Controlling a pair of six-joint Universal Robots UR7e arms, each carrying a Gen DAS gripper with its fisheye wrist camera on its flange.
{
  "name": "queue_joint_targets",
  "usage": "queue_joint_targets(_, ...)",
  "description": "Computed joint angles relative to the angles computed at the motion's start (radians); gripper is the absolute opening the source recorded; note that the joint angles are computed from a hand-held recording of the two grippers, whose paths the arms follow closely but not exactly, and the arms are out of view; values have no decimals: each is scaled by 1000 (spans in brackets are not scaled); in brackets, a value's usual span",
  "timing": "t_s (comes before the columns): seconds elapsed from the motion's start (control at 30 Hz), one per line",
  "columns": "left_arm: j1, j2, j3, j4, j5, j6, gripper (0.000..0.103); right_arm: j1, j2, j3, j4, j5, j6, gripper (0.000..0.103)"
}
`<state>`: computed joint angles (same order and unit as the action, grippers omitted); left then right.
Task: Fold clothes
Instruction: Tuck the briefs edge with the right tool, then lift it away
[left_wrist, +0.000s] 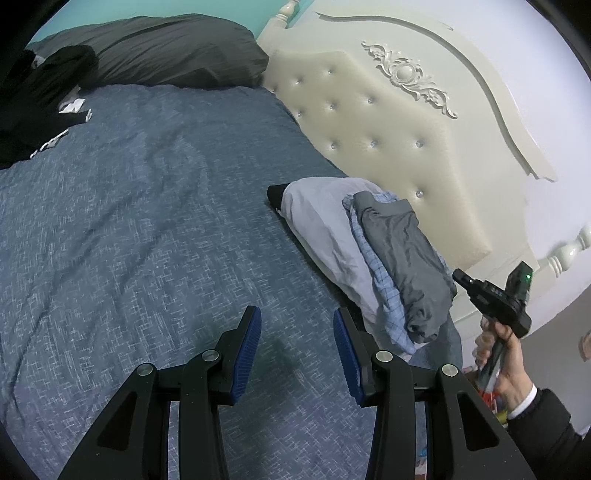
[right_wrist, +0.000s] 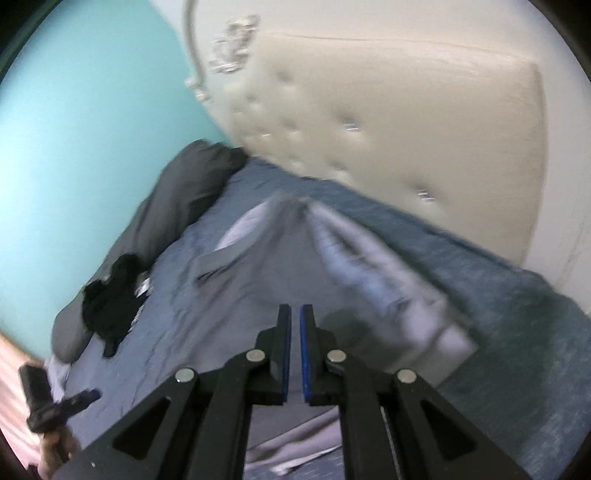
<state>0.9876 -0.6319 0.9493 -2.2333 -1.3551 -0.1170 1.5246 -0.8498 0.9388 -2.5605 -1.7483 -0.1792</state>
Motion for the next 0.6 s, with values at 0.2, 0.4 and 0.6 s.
queue_joint_targets(0.2,-4,-15,24,-3,-2,1,44,32,10,44,18,98,-18,4)
queue_joint_targets(0.4,-8,-40,51,-16,1,3,44,57,42,37,73,104,-61,4)
queue_joint_targets(0.6,-6,-68,82,-23,-3,1,44,58,37,97,70,60,-60,4)
